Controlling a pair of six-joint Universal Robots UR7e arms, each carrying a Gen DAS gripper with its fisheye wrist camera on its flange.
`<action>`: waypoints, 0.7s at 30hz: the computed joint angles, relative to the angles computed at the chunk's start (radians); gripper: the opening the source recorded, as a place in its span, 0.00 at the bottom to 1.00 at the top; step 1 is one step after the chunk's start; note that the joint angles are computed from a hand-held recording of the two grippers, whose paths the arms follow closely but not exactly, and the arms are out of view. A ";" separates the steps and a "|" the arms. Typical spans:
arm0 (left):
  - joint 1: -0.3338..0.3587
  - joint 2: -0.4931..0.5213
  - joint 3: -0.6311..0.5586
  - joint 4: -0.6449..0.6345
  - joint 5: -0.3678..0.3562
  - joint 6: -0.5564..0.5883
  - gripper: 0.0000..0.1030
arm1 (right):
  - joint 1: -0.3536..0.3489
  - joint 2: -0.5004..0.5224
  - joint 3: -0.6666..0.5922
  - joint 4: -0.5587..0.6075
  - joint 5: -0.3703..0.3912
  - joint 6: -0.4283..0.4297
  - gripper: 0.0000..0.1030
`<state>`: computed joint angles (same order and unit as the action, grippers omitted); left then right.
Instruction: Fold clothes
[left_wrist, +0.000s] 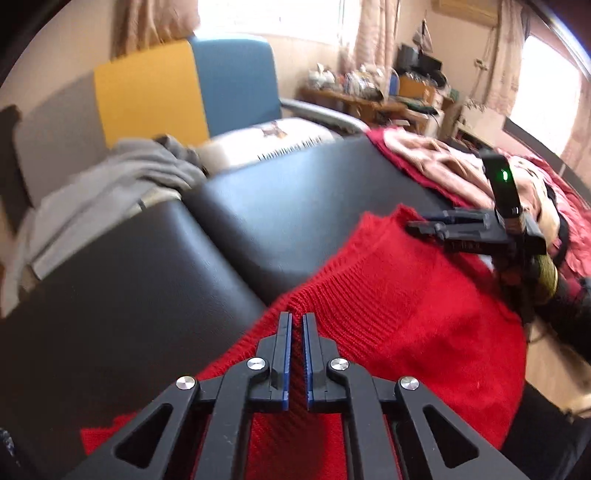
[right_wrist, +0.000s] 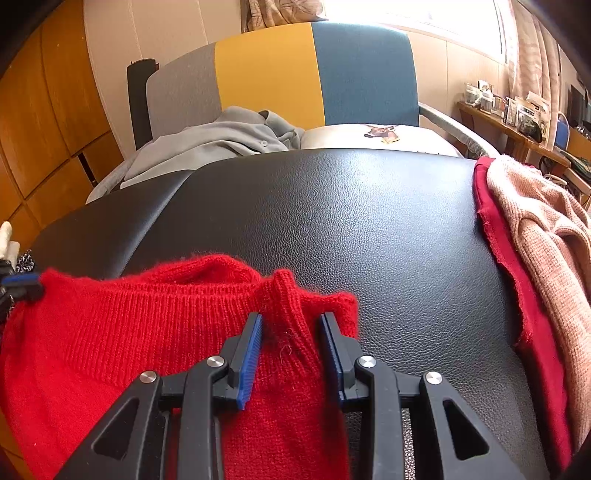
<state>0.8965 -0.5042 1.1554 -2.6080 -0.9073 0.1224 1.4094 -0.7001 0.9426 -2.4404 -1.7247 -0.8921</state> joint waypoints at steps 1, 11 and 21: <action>-0.001 0.004 0.001 -0.037 0.010 -0.002 0.05 | 0.001 -0.001 0.004 -0.009 -0.003 -0.004 0.31; 0.074 0.045 -0.010 -0.078 -0.051 -0.217 0.08 | 0.002 0.007 -0.001 -0.023 -0.013 -0.019 0.31; 0.013 -0.034 0.178 -0.319 0.083 -0.254 0.34 | -0.001 0.008 -0.007 -0.009 -0.010 -0.012 0.31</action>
